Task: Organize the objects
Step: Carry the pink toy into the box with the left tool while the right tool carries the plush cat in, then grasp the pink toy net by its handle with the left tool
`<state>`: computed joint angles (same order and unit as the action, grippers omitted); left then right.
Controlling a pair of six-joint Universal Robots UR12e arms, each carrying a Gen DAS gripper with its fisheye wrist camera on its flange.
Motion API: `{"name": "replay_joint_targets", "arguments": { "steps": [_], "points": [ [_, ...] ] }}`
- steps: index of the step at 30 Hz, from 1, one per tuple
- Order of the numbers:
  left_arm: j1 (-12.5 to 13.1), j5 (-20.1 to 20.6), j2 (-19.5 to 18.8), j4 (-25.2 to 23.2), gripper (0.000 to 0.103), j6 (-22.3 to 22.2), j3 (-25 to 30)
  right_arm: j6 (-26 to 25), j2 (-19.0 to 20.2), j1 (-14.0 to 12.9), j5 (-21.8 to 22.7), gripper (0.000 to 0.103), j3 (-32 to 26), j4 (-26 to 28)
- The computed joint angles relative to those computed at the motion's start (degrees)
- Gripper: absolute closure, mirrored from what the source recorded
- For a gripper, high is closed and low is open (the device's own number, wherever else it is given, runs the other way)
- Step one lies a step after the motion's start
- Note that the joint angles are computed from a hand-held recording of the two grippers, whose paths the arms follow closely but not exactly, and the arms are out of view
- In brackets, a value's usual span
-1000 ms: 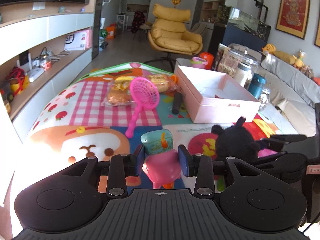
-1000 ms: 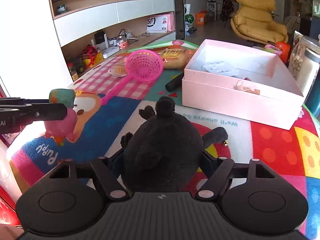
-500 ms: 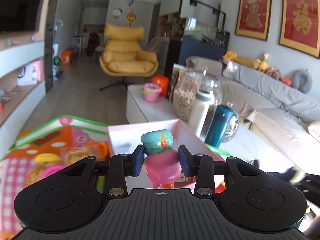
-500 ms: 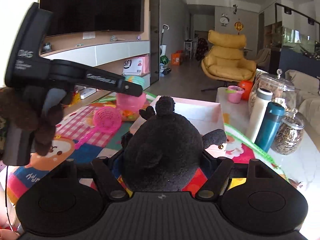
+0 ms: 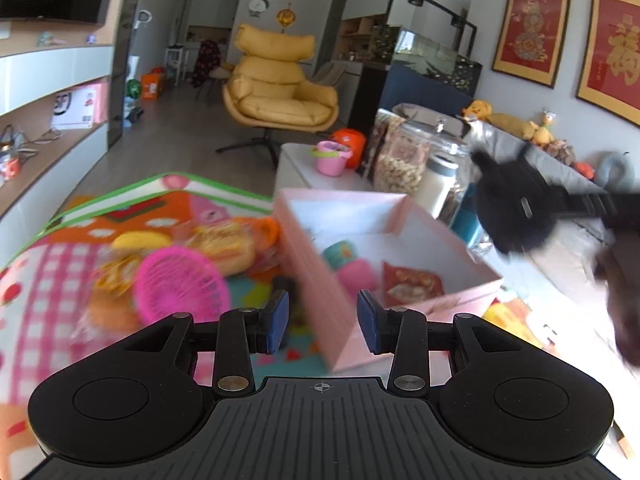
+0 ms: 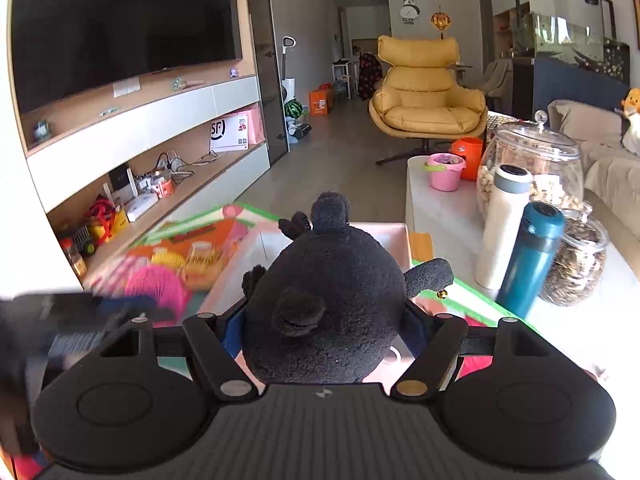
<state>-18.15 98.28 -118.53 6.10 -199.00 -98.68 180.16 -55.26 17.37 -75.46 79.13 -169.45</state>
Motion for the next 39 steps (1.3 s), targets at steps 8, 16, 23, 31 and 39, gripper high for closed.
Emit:
{"name": "replay_joint_targets", "arguments": {
  "steps": [8,16,23,31,39],
  "points": [
    [0.78,6.51,3.34,-3.57,0.061,-2.31,-5.39,2.03,7.44,2.40,-5.84,0.019,-12.08,5.20],
    [1.72,8.10,2.54,-3.49,0.061,-3.70,-5.18,-7.11,3.22,4.60,-8.35,0.005,-0.31,-3.97],
    [0.73,12.03,0.17,-7.76,0.060,0.78,-1.70,-11.60,0.39,5.80,-8.06,0.000,8.08,-8.36],
    [0.78,13.83,-1.65,-9.77,0.086,3.92,0.41,-14.87,-0.01,6.54,-7.35,0.000,9.65,-8.41],
    [1.88,3.29,2.26,-6.77,0.087,-0.17,-5.26,-16.85,2.64,7.35,-1.32,0.000,-0.71,-0.69]
  ]
}}
